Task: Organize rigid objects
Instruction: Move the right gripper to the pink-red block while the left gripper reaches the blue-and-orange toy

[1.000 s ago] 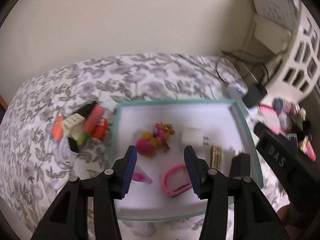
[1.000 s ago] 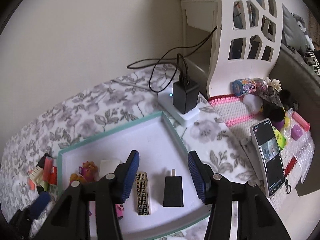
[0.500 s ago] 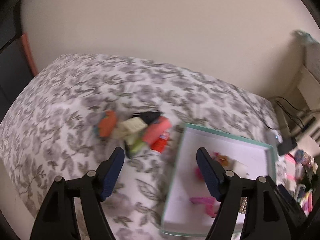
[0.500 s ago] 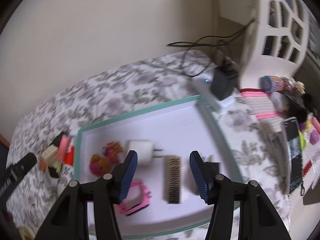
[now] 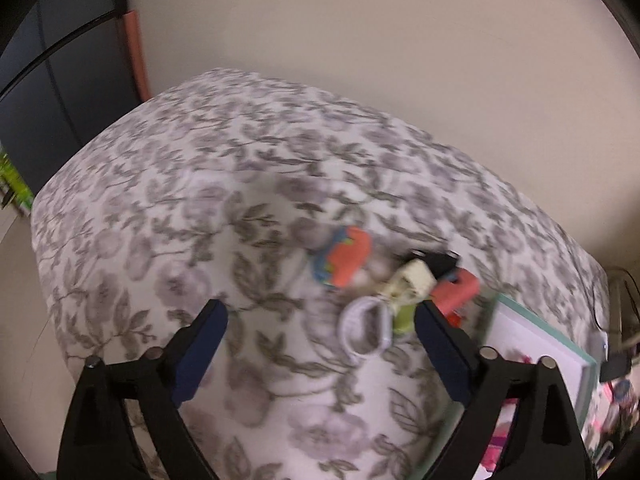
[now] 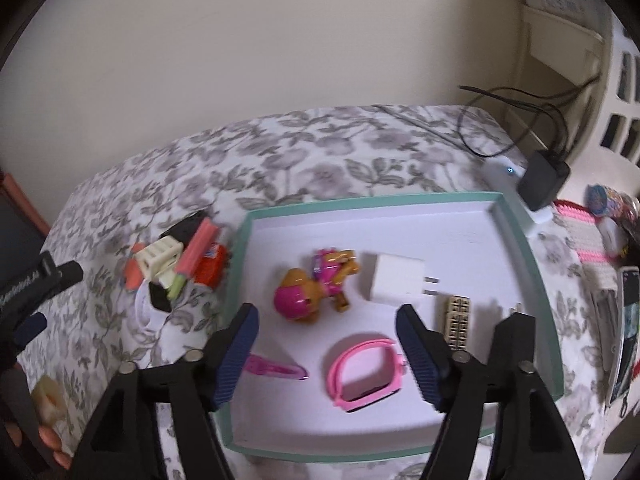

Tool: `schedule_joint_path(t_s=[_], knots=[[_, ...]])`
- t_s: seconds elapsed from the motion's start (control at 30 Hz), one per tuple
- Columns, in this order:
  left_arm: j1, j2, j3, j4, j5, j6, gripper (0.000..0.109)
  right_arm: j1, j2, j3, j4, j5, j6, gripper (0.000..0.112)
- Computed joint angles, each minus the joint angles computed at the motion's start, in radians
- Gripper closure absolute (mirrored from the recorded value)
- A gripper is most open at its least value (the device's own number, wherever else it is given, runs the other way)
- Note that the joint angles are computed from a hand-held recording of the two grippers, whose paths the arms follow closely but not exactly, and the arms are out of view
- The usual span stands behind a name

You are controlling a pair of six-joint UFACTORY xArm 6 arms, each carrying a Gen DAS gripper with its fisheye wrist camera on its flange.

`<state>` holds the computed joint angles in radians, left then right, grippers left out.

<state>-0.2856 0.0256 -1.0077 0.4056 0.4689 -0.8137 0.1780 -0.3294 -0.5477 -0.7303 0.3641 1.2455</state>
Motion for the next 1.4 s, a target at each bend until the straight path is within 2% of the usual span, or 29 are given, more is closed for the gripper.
schedule_joint_path(t_s=[0.17, 0.37, 0.5, 0.73, 0.87, 0.93, 1.07, 1.17, 1.4], knots=[[0.047, 0.001, 0.015, -0.001, -0.019, -0.029, 0.011, 0.03, 0.028, -0.024, -0.036, -0.012, 0.019, 0.025], [0.076, 0.015, 0.012, 0.024, -0.038, -0.042, 0.011, 0.053, 0.056, -0.048, -0.067, -0.031, 0.038, 0.013], [0.094, 0.027, 0.003, 0.077, -0.067, -0.074, 0.011, 0.062, 0.077, -0.077, -0.106, -0.044, 0.067, 0.013], [0.104, 0.085, -0.061, 0.088, -0.115, -0.043, 0.011, 0.068, 0.164, -0.176, -0.064, -0.084, 0.006, 0.013], [0.087, 0.138, -0.136, 0.015, -0.097, 0.038, 0.011, 0.057, 0.238, -0.262, 0.011, -0.12, -0.062, 0.013], [0.069, 0.17, -0.197, 0.02, -0.045, 0.033, 0.011, 0.048, 0.278, -0.311, 0.043, -0.131, -0.068, 0.013], [0.049, 0.239, -0.292, -0.013, -0.022, 0.051, 0.011, 0.034, 0.373, -0.406, 0.204, -0.164, -0.167, 0.015], [0.055, 0.296, -0.337, -0.036, -0.018, 0.099, 0.011, 0.031, 0.437, -0.455, 0.315, -0.179, -0.275, 0.025], [0.088, 0.399, -0.395, -0.27, 0.009, 0.336, 0.011, 0.054, 0.573, -0.515, 0.656, -0.194, -0.547, 0.048]])
